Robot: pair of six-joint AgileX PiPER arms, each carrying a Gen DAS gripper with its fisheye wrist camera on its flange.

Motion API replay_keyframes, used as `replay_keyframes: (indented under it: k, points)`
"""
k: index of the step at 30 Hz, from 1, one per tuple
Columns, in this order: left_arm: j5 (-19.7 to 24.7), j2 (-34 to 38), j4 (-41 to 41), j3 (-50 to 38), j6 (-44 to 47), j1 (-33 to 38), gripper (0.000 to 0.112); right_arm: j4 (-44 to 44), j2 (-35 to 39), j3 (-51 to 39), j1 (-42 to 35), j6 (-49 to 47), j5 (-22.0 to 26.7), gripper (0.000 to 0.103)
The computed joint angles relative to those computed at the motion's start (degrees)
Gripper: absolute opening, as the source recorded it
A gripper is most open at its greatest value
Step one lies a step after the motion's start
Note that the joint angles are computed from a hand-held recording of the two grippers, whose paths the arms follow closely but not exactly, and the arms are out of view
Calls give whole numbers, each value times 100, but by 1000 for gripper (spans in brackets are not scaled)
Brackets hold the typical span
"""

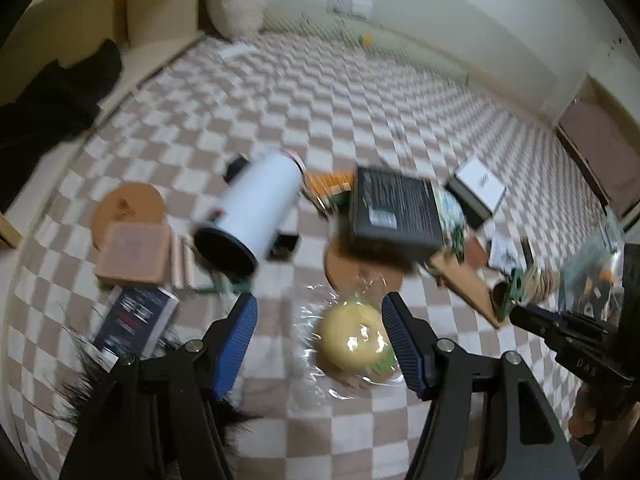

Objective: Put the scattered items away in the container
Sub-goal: 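Grasp the green clothespin with the right gripper while the left gripper grasps the bagged sponge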

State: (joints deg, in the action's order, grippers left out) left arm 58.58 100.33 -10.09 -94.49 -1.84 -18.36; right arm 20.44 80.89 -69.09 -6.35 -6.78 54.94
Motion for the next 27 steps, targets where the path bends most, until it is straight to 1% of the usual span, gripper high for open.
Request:
replay_keyframes:
  k: [3,6,9,15,18,22,25,27]
  points:
    - [267,288,-41,-153,-205,-127,65,151,8,150,-22,-86,-46,11]
    - [419,533,154,-249,-453,-284,65,324,53,249,-7,-155,-96,11]
    - [488,692,198,-290,-508,-331,65,609,143,317,24,-282,-130,11]
    - [435,794,24,-274,-486,-161,65,1499,616,282,183,-610,-29,11]
    - [330,788,-90,-234,-485,-42,65,1473,789,244,458,-587,-137,11]
    - [259,843,-441,-186,-390,125,65,1140,1001,164,790,-374,-316,11]
    - [261,916,-641,-182,-327,172,65,835,1136,163,966,-166,-456,11]
    - [266,962,-714,-190,-291,157,65,791,1228,205,996,-142,-489,11]
